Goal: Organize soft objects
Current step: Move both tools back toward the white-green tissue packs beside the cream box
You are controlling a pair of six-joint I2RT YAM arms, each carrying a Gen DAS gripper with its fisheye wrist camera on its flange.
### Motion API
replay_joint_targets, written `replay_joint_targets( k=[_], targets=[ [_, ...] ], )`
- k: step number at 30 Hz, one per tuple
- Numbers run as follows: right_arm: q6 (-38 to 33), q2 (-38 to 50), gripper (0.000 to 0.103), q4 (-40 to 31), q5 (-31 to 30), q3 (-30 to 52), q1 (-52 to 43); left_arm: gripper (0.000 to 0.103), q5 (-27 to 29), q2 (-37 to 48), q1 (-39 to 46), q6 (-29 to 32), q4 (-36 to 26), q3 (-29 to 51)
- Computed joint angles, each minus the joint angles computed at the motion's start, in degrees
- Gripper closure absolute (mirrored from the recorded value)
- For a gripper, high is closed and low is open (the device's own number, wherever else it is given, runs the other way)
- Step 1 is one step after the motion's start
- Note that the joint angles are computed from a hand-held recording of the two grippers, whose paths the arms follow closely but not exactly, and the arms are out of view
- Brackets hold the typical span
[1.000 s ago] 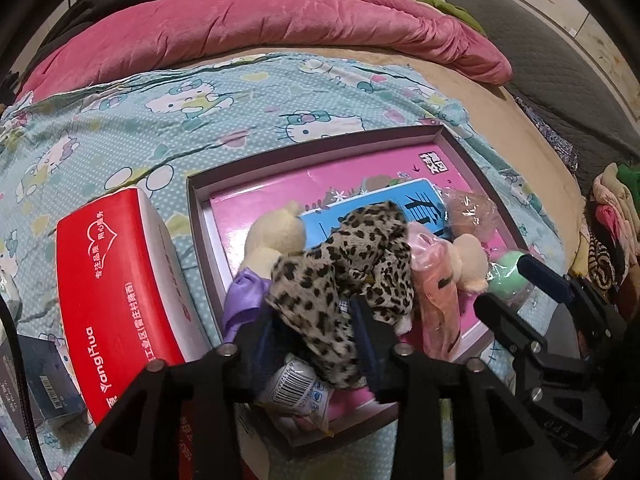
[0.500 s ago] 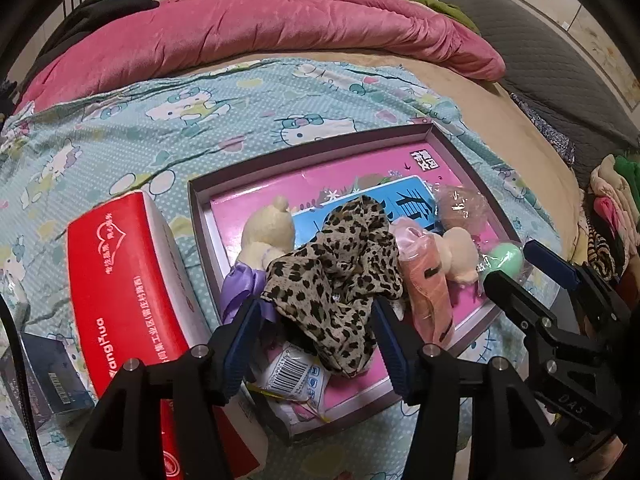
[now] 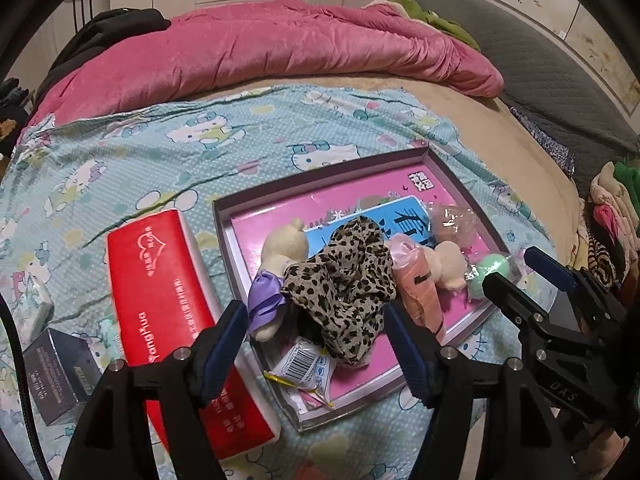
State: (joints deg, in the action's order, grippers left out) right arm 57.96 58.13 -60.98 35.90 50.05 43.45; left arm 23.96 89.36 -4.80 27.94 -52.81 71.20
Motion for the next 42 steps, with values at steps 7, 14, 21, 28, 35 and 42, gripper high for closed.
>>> replay_joint_targets(
  k=[7, 14, 21, 28, 35, 42],
  targets=[
    [3.6, 1.4, 0.025, -4.3, 2.1, 3.7, 3.0, 0.030, 0.3, -2.4, 1.5, 1.2, -2.3, 0.4],
    [8.3, 2.1, 0.024, -9.9, 4.0, 7.0, 6.6, 0.029, 1.0, -5.1, 2.9, 2.8, -5.0, 0.6],
    [13.5, 3.3, 0.024, -15.5, 6.0, 10.4, 11.0, 0.029, 2.6, -7.4, 6.0, 5.5, -8.6, 1.8],
    [16.6, 6.0, 0.023, -20.3, 8.2, 15.9, 15.5, 0.029, 5.1, -8.6, 13.1, 11.1, -14.1, 4.5],
    [13.2, 12.2, 0.023, -20.0, 9.7, 23.6, 18.7, 0.029, 8.2, -3.9, 24.7, 18.0, -21.2, 11.9],
    [5.1, 20.4, 0.023, -16.6, 10.1, 32.2, 19.9, 0.029, 9.3, 5.7, 35.8, 22.3, -26.2, 24.4]
  ],
)
